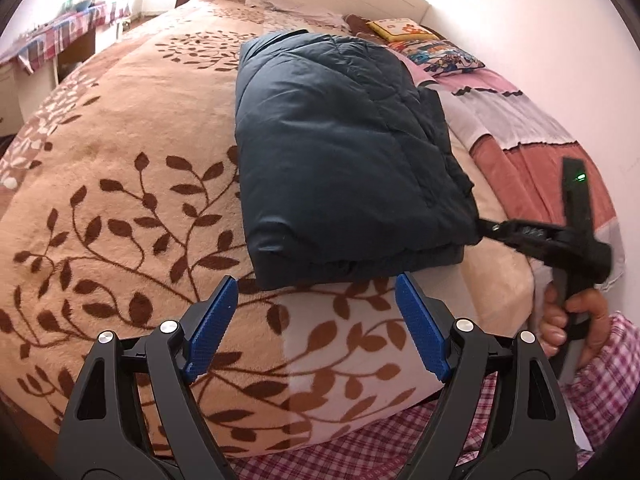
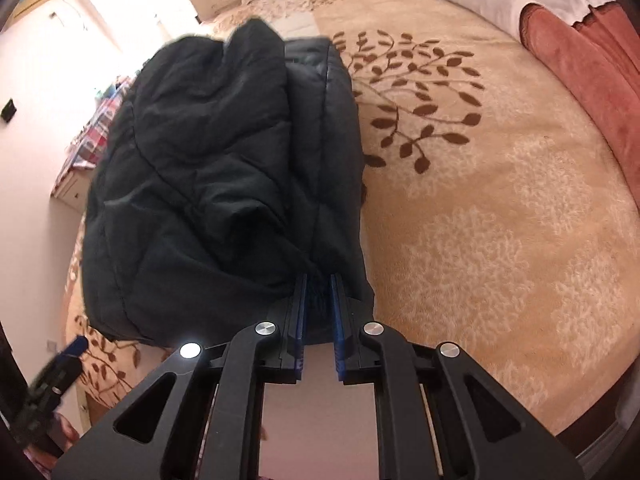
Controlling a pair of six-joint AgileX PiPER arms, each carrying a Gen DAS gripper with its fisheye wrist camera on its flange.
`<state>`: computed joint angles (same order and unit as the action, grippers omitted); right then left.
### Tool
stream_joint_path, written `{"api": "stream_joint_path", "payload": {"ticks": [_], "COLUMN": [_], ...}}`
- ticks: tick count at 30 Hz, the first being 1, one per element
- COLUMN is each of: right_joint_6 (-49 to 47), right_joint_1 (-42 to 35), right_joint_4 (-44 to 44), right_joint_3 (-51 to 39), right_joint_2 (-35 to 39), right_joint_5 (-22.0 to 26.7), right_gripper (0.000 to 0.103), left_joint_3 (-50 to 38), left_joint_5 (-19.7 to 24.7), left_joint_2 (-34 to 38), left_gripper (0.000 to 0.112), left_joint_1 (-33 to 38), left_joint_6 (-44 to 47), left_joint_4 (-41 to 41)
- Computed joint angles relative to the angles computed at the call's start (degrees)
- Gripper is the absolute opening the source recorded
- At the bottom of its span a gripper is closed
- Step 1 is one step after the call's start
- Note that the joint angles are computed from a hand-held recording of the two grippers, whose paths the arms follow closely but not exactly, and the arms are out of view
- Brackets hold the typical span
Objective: Fold large clothes
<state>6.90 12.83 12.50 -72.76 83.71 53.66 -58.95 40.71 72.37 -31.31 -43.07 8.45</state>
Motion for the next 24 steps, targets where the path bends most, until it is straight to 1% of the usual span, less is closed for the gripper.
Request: {"api": "stream_joint_path", "payload": {"ticks": [2, 5, 7, 9, 12, 14, 15, 16, 21, 24], "right_joint_6": [1.4, 4.7, 6.6, 8.6, 12.0, 14.2, 14.9, 15.5, 19.7, 21.9], "right_joint_1": [0.9, 3.8, 6.3, 9.0, 13.7, 15.9, 16.7, 17.5, 21.9, 25.2], "right_joint_4": [-1.1, -4.8, -6.5, -8.6, -11.4, -11.8, -11.4, -10.9, -12.9, -15.0], "right_joint_3": [0.5, 2.8, 4.7, 6.6, 10.5, 13.4, 14.6, 16.2, 21.6, 22.9], "right_joint_2": [-2.2, -7.0, -10.0, -12.2, -15.6, -17.6, -18.5, -19.6, -22.7, -23.5], "right_joint_5": [0.0, -0.1, 0.9, 1.8, 2.3, 2.2, 2.3, 2.2, 1.8, 2.5], "right_gripper": [0.013, 0.013, 0.012, 0.012, 0.012, 0.012, 0.012, 0.012, 0.012, 0.012], "left_joint_3": [0.0, -0.4, -0.4, -0.9, -1.9, -3.6, -4.1, -4.9, -7.8, -9.1], "left_joint_5": [0.8, 2.6, 4.3, 7.0, 10.8, 15.3, 16.5, 18.8, 25.4, 28.1], "left_joint_2": [-0.1, 0.5, 0.8, 1.3, 2.1, 3.7, 4.2, 5.0, 7.5, 8.5], "left_gripper": [0.080, 0.080, 0.080, 0.080, 0.080, 0.080, 0.080, 0.080, 0.080, 0.080], "left_joint_1": [-2.2, -4.8, -7.3, -10.1, -13.4, -17.1, -18.1, -20.4, -26.5, -28.6], "left_joint_6": [-4.7, -10.2, -15.6, -20.9, -25.5, -28.7, -29.6, -31.7, -36.9, -38.2], "left_joint_4": [3.8, 7.2, 10.4, 13.4, 16.2, 18.8, 19.6, 21.4, 24.3, 24.6]}}
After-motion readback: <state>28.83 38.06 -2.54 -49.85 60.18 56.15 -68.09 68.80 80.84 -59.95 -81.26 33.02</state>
